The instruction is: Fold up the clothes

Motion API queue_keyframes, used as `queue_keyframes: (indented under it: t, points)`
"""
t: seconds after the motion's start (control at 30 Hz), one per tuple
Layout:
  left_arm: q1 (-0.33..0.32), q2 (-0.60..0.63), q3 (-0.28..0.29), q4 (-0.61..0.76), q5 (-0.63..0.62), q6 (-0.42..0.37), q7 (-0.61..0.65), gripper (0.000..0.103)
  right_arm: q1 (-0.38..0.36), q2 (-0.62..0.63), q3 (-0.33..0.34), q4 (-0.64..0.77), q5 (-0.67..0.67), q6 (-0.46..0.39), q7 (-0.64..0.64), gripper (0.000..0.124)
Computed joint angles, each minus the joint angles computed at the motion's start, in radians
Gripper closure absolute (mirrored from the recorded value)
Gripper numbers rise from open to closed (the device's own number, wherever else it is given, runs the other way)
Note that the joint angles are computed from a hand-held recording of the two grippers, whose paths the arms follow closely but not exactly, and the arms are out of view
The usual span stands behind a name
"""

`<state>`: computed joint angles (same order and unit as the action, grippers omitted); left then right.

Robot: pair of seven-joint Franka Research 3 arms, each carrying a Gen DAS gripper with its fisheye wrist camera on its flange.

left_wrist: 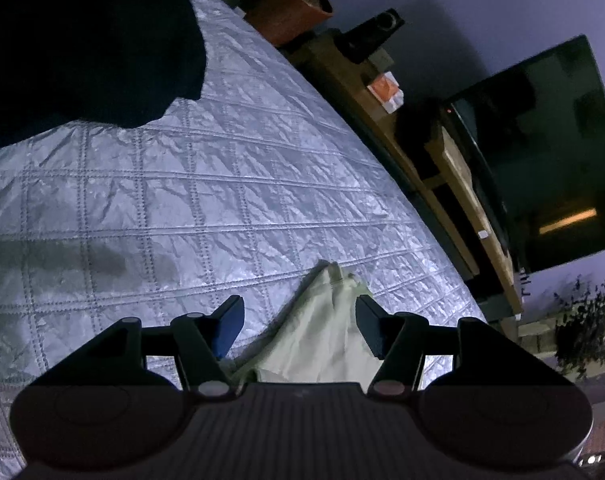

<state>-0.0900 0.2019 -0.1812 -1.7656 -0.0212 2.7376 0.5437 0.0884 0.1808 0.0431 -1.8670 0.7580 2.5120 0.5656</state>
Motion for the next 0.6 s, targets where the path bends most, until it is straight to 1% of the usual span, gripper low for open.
queue_keyframes:
  t: [0.03, 0.1, 0.17, 0.23, 0.27, 0.3, 0.33, 0.4, 0.43, 0.5, 0.53, 0.6]
  points:
    - [-0.004, 0.001, 0.003, 0.005, 0.016, -0.009, 0.0, 0.046, 0.007, 0.016, 0.007, 0.014, 0.006, 0.017, 0.002, 0.066]
    - [-0.009, 0.003, 0.005, 0.014, 0.036, -0.024, 0.004, 0.046, 0.026, 0.071, 0.017, 0.072, 0.004, 0.053, 0.056, 0.069]
    - [-0.011, 0.002, 0.007, 0.017, 0.046, -0.029, 0.0, 0.044, 0.051, 0.122, 0.029, 0.112, -0.017, 0.161, 0.086, 0.07]
    - [-0.01, 0.0, 0.009, 0.015, 0.05, -0.028, -0.006, 0.044, 0.069, 0.152, 0.028, 0.134, -0.053, 0.257, 0.15, 0.07]
    - [-0.009, -0.001, 0.008, 0.015, 0.049, -0.027, -0.003, 0.044, 0.067, 0.152, 0.03, 0.13, -0.061, 0.288, 0.178, 0.07]
    - [-0.007, -0.001, 0.007, 0.015, 0.047, -0.027, 0.002, 0.044, 0.05, 0.137, 0.044, 0.108, -0.048, 0.311, 0.168, 0.069]
    - [-0.006, -0.002, 0.006, 0.015, 0.044, -0.026, 0.007, 0.044, 0.031, 0.119, 0.06, 0.086, -0.028, 0.319, 0.147, 0.068]
    - [-0.007, -0.002, 0.006, 0.017, 0.048, -0.026, 0.01, 0.043, -0.011, 0.068, 0.086, 0.035, 0.023, 0.254, 0.066, 0.068]
    - [-0.008, -0.002, 0.006, 0.018, 0.05, -0.027, 0.012, 0.043, -0.015, 0.053, 0.089, 0.02, 0.036, 0.222, 0.026, 0.069]
    - [-0.016, 0.0, 0.01, 0.025, 0.074, -0.039, 0.007, 0.042, 0.003, 0.054, 0.077, 0.017, 0.009, 0.17, -0.006, 0.067]
    - [-0.021, 0.001, 0.014, 0.029, 0.092, -0.052, 0.001, 0.042, 0.018, 0.074, 0.066, 0.04, -0.019, 0.151, 0.023, 0.063]
    - [-0.026, 0.003, 0.017, 0.032, 0.114, -0.072, -0.008, 0.04, 0.04, 0.129, 0.052, 0.112, -0.051, 0.149, 0.096, 0.061]
